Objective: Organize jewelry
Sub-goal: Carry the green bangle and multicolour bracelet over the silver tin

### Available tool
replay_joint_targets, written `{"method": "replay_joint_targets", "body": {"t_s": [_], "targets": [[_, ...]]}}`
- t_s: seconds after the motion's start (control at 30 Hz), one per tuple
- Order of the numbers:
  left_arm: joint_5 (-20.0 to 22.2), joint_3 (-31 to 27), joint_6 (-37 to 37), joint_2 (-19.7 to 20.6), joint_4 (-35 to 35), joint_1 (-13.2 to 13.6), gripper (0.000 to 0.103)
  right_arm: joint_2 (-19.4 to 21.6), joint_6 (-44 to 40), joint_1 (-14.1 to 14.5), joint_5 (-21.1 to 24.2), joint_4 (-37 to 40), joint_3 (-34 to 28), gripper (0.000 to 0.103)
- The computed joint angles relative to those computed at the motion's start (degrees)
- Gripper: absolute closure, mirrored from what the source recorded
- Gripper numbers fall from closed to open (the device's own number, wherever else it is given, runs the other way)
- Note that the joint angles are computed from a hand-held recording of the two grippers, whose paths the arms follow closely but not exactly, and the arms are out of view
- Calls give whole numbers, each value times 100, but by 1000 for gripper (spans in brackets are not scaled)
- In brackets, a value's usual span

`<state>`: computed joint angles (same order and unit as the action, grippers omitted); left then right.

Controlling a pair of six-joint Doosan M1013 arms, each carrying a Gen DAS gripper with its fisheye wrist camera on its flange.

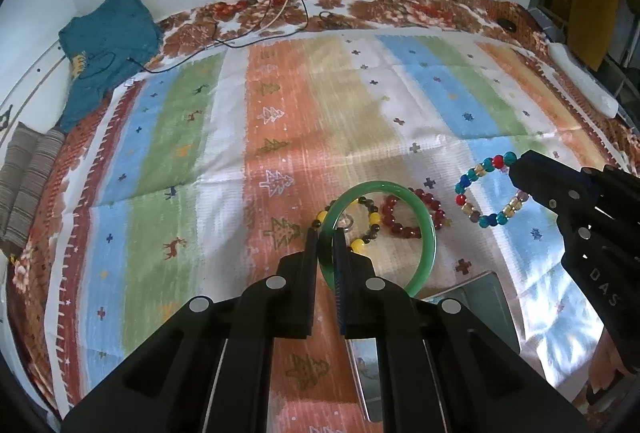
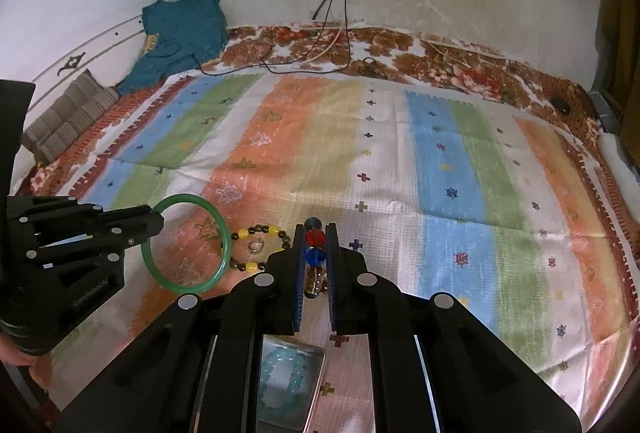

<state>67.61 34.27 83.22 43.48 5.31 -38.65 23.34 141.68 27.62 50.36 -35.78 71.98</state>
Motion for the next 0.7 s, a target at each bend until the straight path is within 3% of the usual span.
{"method": "replay_joint_targets", "body": {"t_s": [0.7], "targets": [[-732, 1039, -79, -670, -83, -37, 96, -280, 501, 273, -148, -499, 355, 93]]}}
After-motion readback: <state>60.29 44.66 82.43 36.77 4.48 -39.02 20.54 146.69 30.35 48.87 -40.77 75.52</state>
